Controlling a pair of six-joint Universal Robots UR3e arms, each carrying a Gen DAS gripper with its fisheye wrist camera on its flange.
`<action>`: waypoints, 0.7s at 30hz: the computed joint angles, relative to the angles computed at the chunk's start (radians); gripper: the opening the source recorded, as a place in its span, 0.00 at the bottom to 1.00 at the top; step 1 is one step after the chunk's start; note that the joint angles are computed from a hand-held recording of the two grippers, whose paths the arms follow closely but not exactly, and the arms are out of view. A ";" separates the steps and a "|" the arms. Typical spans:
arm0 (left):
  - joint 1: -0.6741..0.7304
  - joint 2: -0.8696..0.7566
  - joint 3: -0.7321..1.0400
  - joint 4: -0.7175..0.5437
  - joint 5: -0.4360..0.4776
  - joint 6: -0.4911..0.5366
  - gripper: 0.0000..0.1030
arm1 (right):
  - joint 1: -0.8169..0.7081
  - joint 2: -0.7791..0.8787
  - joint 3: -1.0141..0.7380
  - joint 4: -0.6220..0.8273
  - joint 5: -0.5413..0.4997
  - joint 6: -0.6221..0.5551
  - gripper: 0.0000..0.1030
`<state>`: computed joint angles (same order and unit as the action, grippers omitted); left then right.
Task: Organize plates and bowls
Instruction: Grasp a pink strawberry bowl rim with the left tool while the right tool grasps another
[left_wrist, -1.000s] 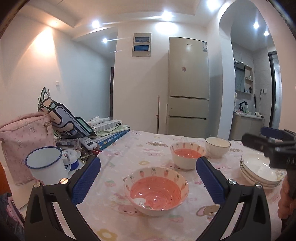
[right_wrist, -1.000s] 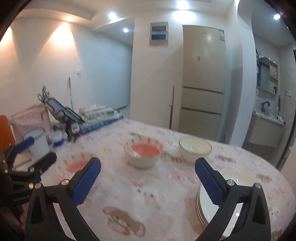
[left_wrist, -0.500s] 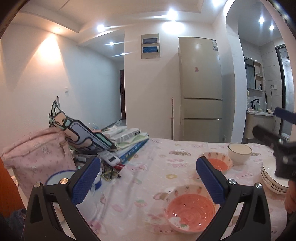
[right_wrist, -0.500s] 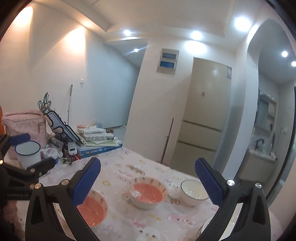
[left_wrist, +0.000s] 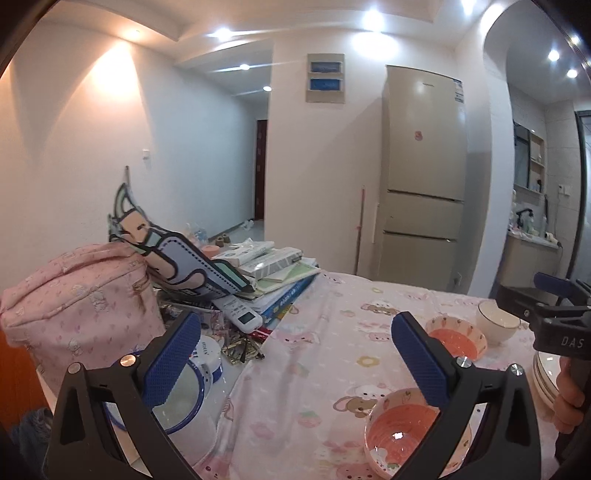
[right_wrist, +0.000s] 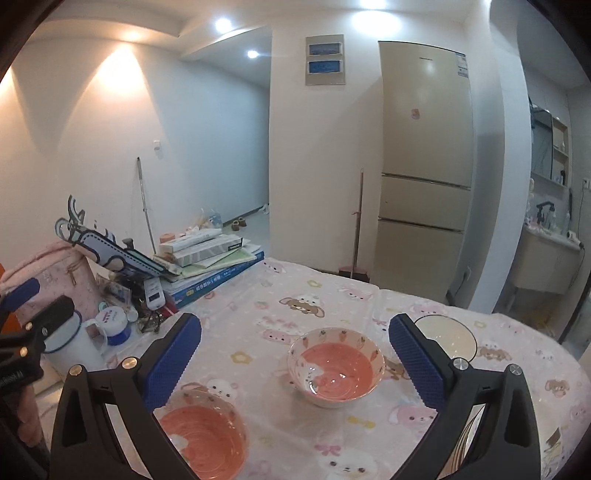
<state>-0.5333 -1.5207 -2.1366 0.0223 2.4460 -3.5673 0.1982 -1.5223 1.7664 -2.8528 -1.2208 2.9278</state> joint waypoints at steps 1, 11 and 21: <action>0.014 0.008 0.002 -0.027 -0.026 0.014 1.00 | -0.004 0.001 -0.004 0.023 0.018 -0.017 1.00; 0.143 0.041 0.012 -0.207 -0.353 0.018 1.00 | -0.011 0.052 -0.069 0.204 -0.006 0.001 1.00; 0.248 0.071 -0.041 -0.319 -0.567 -0.048 0.83 | 0.013 0.096 -0.095 0.499 0.036 -0.125 0.60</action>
<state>-0.2852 -1.4498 -2.1772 -0.2968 1.8788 -3.6151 0.2108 -1.4266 1.6713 -2.3542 -1.1846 2.8032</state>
